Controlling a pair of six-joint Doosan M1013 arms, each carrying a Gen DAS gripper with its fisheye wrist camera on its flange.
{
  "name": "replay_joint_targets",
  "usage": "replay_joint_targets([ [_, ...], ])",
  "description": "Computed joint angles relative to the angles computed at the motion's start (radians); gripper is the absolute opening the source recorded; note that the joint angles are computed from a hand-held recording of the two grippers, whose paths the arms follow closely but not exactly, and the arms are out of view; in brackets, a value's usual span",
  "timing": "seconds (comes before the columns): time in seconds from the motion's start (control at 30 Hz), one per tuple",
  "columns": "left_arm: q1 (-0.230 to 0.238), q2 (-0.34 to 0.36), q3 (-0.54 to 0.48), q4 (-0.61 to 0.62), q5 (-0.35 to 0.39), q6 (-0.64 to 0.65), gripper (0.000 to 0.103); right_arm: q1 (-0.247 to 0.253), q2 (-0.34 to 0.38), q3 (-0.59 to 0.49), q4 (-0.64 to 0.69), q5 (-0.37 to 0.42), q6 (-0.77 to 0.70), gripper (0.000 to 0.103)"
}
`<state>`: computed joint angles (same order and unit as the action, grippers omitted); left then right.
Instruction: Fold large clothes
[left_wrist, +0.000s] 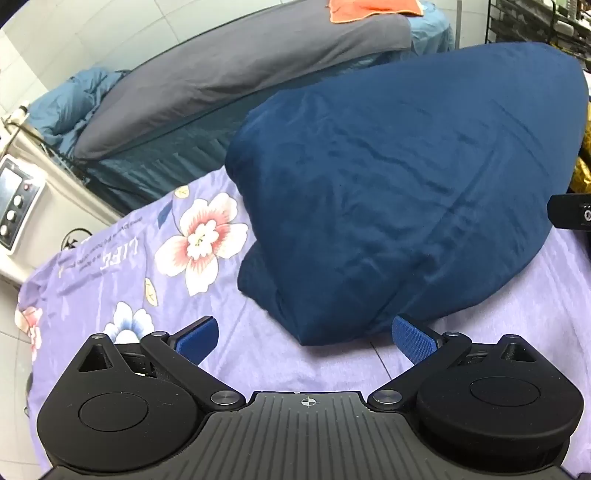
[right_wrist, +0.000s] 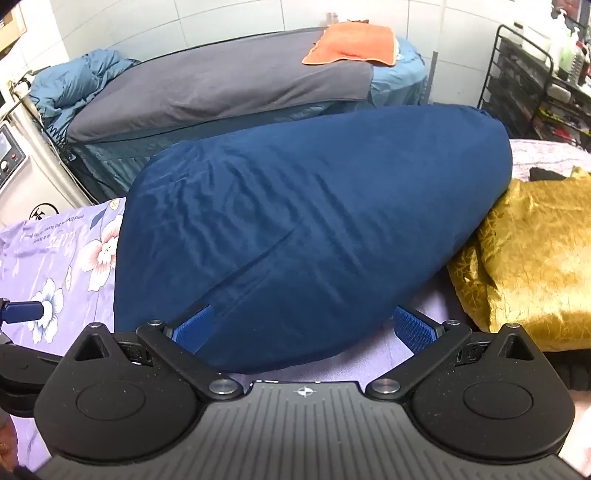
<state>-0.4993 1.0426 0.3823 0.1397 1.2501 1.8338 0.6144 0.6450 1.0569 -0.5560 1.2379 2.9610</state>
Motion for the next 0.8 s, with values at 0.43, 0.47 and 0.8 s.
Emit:
replay_joint_targets([
  [0.43, 0.001, 0.044, -0.085, -0.002, 0.055, -0.005, 0.103, 0.003, -0.008, 0.017, 0.002, -0.017, 0.013, 0.102],
  [0.47, 0.000, 0.040, -0.075, 0.000, 0.045, -0.008, 0.103, 0.003, -0.007, 0.015, 0.004, -0.016, 0.009, 0.102],
  [0.8, 0.000, -0.001, 0.012, -0.007, -0.006, -0.019, 0.103, 0.002, -0.001, 0.007, 0.014, -0.013, -0.017, 0.102],
])
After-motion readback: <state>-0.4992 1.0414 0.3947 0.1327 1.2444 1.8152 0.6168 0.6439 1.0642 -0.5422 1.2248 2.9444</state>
